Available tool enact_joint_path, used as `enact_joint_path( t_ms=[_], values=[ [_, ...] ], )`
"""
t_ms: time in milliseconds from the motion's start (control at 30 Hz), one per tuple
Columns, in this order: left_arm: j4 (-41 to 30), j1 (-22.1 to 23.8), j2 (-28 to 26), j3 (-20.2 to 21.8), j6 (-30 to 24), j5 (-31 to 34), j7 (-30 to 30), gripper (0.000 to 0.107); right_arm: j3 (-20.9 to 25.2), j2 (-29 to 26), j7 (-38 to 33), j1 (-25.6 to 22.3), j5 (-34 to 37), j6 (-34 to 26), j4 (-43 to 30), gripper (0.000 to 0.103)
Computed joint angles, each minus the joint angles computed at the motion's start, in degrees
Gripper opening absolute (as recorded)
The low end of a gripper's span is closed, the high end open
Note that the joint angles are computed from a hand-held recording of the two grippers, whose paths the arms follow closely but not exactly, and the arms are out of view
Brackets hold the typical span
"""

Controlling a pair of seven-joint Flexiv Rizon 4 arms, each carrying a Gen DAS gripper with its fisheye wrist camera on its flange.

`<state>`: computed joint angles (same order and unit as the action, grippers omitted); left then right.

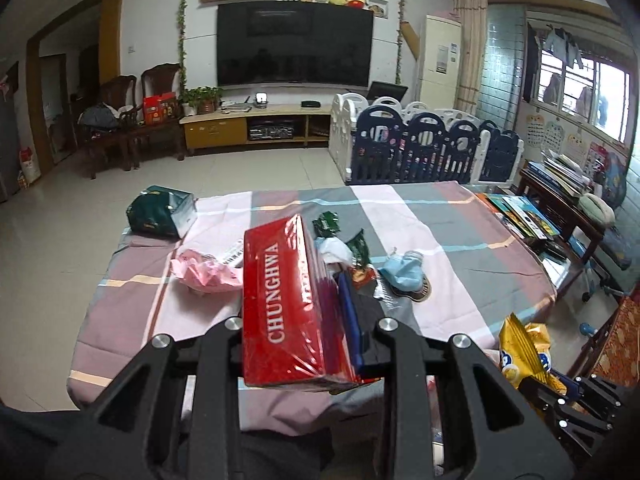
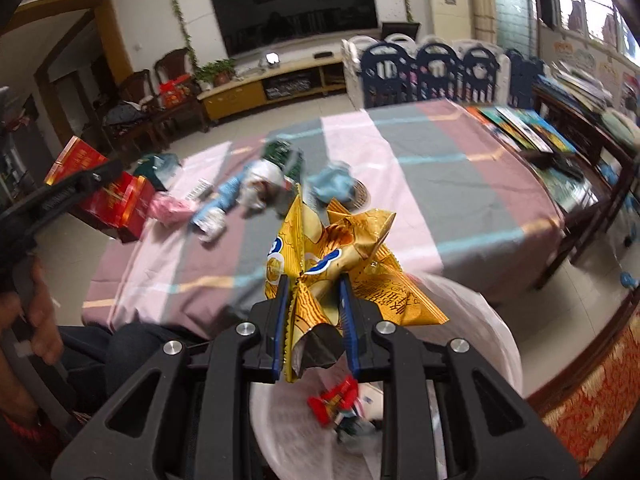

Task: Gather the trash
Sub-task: 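Drop the chip bag into the wastebasket with the right tool while the left tool drops the red box, then grasp the blue face mask with the right tool while the left tool grasps the pink printed bag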

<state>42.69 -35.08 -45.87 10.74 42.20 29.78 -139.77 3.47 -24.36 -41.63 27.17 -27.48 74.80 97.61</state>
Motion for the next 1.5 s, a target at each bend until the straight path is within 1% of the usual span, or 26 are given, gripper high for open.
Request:
enact_joint_path(
  t_ms=[100, 267, 400, 467, 533, 600, 667, 700, 800, 867, 900, 933, 1033, 1067, 1100, 1133, 1167, 1200, 1233, 1300, 1400, 1433, 1500],
  values=[
    [-1.1, -0.3, -0.9, -0.7, 0.0, -0.3, 1.7, 0.029, 0.5, 1.4, 1.3, -1.4, 2.3, -1.8, 2.5, 0.024],
    [-2.6, -0.7, -2.1, -1.4, 0.0, -1.5, 4.2, 0.029, 0.6, 2.8, 3.1, -2.6, 3.0, -2.4, 5.2, 0.024],
    [-3.0, -1.0, -2.8, -1.8, 0.2, -2.7, 6.0, 0.029, 2.0, 2.2, 2.1, -3.5, 4.6, -3.1, 5.0, 0.024],
    [-2.9, -1.0, -3.0, -2.1, 0.3, -3.4, 6.8, 0.029, 3.1, 1.7, 0.6, -3.9, 5.8, -4.9, 4.4, 0.025],
    [-2.8, -0.6, -3.3, -2.8, 0.7, -4.7, 7.9, 0.029, 4.6, 1.1, -1.5, -4.6, 8.2, -7.2, 3.4, 0.034],
    [-2.5, -0.2, -3.5, -3.6, 1.4, -6.2, 8.8, 0.029, 4.4, 1.4, -0.2, -4.5, 9.7, -6.4, 4.0, 0.056],
    [-1.8, 0.6, -3.7, -4.8, 2.4, -8.4, 10.1, 0.029, 4.0, 2.1, 1.8, -4.9, 11.4, -3.3, 5.2, 0.061],
    [-1.5, 1.0, -3.8, -5.4, 2.9, -9.5, 10.7, 0.029, 3.4, 2.5, 2.9, -4.8, 11.5, -1.9, 5.9, 0.062],
    [-0.3, 2.7, -4.5, -8.2, 4.8, -14.4, 13.6, 0.029, -1.8, 4.6, 9.7, -2.5, 6.4, 2.1, 8.9, 0.064],
    [1.1, 4.4, -5.1, -11.2, 6.7, -19.0, 16.7, 0.029, -5.7, 5.9, 15.7, -0.9, 1.5, 4.4, 11.0, 0.066],
    [2.1, 5.7, -5.5, -13.7, 8.1, -22.3, 19.4, 0.029, -6.8, 6.3, 18.2, -0.7, -0.5, 5.3, 11.6, 0.067],
    [2.8, 6.4, -5.9, -15.4, 9.0, -24.7, 21.6, 0.029, -8.1, 6.7, 21.0, -0.4, -2.7, 6.3, 12.4, 0.067],
    [3.6, 8.3, -7.8, -21.1, 9.7, -31.9, 29.9, 0.029, -8.9, 7.2, 25.7, -1.2, -6.6, 7.2, 13.2, 0.067],
    [3.6, 8.8, -8.6, -23.0, 9.3, -34.3, 32.6, 0.036, -8.7, 7.3, 26.5, -1.7, -7.4, 7.2, 13.2, 0.067],
    [3.7, 9.1, -9.3, -24.6, 9.4, -36.5, 34.7, 0.054, -8.2, 7.1, 26.9, -2.2, -7.9, 7.1, 13.1, 0.067],
    [4.3, 9.5, -9.7, -26.2, 9.8, -38.8, 36.4, 0.064, -7.6, 6.9, 27.0, -2.7, -8.1, 7.0, 12.9, 0.067],
    [3.8, 9.4, -10.3, -26.6, 9.0, -40.3, 37.2, 0.079, -6.9, 6.7, 26.9, -3.3, -7.9, 6.8, 12.7, 0.067],
    [3.0, 8.9, -10.7, -25.7, 7.9, -40.9, 37.2, 0.085, -6.2, 6.3, 26.6, -3.8, -7.6, 6.7, 12.4, 0.067],
    [2.1, 8.2, -11.0, -23.8, 6.8, -40.9, 36.4, 0.085, -5.8, 6.1, 26.4, -4.0, -7.4, 6.7, 12.2, 0.067],
    [1.3, 6.8, -10.8, -18.6, 6.4, -39.8, 33.1, 0.088, -4.8, 5.4, 25.5, -4.6, -6.6, 6.3, 11.6, 0.067],
    [2.0, 5.5, -9.0, -9.7, 6.2, -35.0, 23.0, 0.088, -4.1, 4.5, 24.5, -4.7, -5.6, 6.2, 10.9, 0.067],
    [1.0, 5.2, -8.7, -6.2, 4.5, -32.4, 18.7, 0.088, -3.8, 4.0, 23.9, -4.7, -5.0, 5.8, 10.4, 0.067],
    [-3.5, 5.0, -9.2, 0.8, -1.5, -26.5, 10.5, 0.088, -3.0, 3.0, 22.3, -4.9, -3.7, 5.2, 9.4, 0.067]
  ],
)
